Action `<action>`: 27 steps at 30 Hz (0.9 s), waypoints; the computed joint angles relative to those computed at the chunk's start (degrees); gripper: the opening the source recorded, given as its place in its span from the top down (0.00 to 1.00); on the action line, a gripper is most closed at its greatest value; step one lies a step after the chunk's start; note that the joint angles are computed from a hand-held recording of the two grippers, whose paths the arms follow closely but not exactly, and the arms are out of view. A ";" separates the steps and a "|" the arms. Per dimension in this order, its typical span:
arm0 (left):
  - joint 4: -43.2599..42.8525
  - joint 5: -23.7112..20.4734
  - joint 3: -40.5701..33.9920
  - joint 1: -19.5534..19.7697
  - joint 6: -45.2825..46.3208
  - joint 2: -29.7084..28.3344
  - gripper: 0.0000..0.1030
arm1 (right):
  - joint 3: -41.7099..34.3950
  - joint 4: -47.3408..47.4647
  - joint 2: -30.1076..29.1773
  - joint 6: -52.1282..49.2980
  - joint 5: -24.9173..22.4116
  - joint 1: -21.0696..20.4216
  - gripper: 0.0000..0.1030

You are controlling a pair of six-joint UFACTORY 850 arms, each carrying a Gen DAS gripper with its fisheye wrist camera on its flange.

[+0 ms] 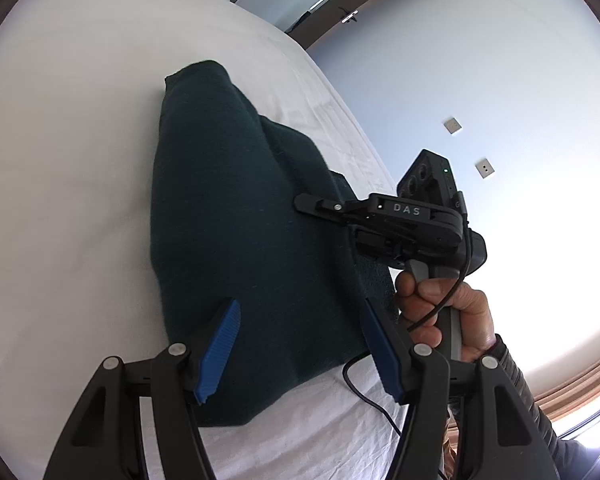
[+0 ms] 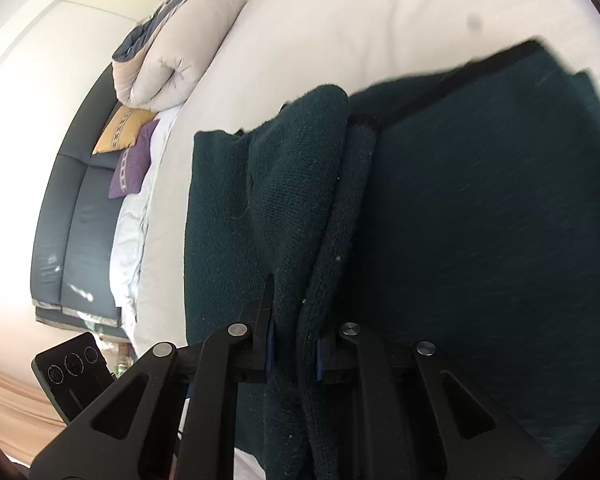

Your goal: Fold small clothes

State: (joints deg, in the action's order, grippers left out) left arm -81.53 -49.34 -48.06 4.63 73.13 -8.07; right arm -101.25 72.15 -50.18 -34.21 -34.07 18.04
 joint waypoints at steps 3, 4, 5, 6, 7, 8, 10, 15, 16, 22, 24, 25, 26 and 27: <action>-0.04 0.41 -0.32 -0.85 -0.18 0.01 0.38 | 1.78 -0.11 1.43 -0.81 1.06 -1.38 0.88; 0.21 0.38 -0.46 -0.78 -0.13 -0.08 0.38 | 2.70 -0.50 2.18 -0.96 1.20 -1.92 0.88; 0.22 0.56 -0.61 -1.12 -0.30 -0.13 0.38 | 3.02 -1.01 2.47 -0.83 1.39 -2.32 0.88; 0.21 0.53 -0.71 -1.37 -0.39 -0.26 0.38 | 3.71 -1.46 3.05 -0.82 1.56 -2.80 0.88; 0.25 0.50 -0.80 -1.65 -0.51 -0.34 0.38 | 4.64 -1.54 3.82 -1.15 1.86 -3.14 0.88; 0.31 0.56 -0.83 -1.97 -0.44 -0.33 0.38 | 5.27 -1.55 4.40 -1.56 1.99 -3.51 0.88; 0.52 0.88 -0.79 -2.69 -0.39 -0.30 0.38 | 6.41 -1.17 5.41 -2.50 2.05 -4.15 0.88; 1.51 1.24 -0.96 -3.76 -1.11 -0.40 0.38 | 10.79 1.13 8.18 -5.01 2.01 -6.25 0.88; 1.63 1.26 -0.96 -3.83 -1.11 -0.41 0.38 | 11.94 3.20 8.64 -6.59 2.03 -6.63 0.88; 3.53 2.21 -2.05 -4.58 -2.29 -0.43 0.38 | 14.60 8.98 8.55 -11.25 1.87 -7.77 0.88; 4.30 2.62 -2.14 -4.92 -2.78 -0.18 0.38 | 13.42 9.39 7.55 -10.88 2.05 -7.57 0.88; 4.53 2.78 -2.13 -5.07 -2.88 -0.11 0.38 | 12.97 9.83 7.00 -11.07 1.91 -7.60 0.88; 4.77 2.82 -2.11 -5.09 -3.00 -0.06 0.38 | 13.00 10.84 6.68 -11.70 1.48 -7.89 0.88; 4.98 2.89 -2.10 -5.11 -3.12 0.05 0.38 | 12.69 11.92 6.13 -12.42 1.11 -8.03 0.88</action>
State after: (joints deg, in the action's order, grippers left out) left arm -76.56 -46.46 -50.16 -0.49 70.02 -8.01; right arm -88.56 84.07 -44.05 -46.63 -32.97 10.02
